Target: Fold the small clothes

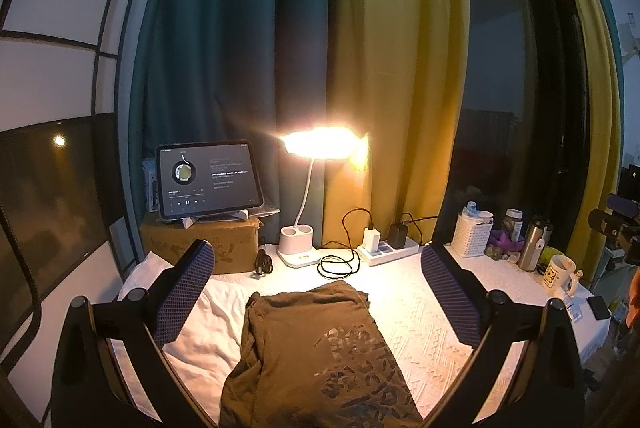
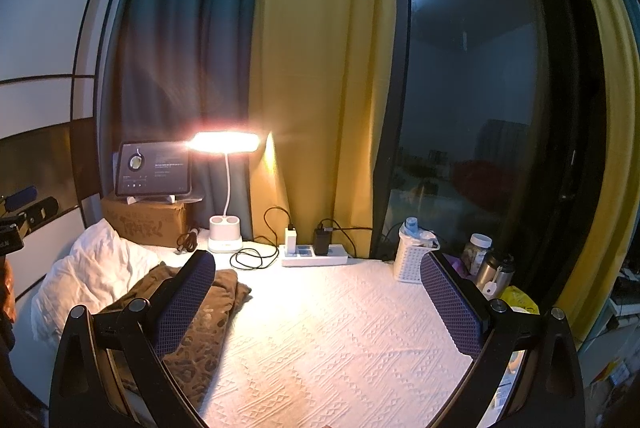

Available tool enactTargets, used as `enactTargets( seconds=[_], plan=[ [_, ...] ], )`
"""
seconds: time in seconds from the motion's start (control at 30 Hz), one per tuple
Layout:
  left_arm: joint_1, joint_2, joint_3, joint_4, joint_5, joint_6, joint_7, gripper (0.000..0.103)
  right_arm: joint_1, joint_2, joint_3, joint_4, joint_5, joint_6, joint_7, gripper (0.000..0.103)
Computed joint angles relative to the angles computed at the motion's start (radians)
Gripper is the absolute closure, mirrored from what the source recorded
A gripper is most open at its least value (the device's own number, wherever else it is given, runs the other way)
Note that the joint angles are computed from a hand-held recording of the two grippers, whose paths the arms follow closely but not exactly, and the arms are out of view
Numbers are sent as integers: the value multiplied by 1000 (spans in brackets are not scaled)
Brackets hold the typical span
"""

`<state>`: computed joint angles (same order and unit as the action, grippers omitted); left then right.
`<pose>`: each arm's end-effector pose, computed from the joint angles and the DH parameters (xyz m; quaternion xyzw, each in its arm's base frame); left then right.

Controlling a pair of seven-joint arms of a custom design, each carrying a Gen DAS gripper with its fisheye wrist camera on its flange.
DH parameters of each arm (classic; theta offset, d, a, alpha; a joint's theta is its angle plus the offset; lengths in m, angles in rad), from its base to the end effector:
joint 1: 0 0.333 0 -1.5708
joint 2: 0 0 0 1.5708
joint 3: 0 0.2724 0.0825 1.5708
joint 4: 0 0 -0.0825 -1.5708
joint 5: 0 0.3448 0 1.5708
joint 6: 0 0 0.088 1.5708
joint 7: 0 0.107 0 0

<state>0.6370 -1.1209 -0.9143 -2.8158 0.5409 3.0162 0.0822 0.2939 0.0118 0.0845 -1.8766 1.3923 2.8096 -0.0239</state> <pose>0.3414 -0.1395 0.4568 -0.7003 0.3730 -0.3342 0.5087 0.5427 0.1644 0.5427 -0.7632 0.3040 -0.2549 0.5100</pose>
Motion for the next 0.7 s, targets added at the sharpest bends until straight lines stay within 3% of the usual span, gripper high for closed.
enactTargets(
  seconds=[0.7],
  plan=[
    [25, 10, -15, 7, -22, 42, 21, 1, 2, 9, 2, 3, -28, 7, 36, 0]
  ],
)
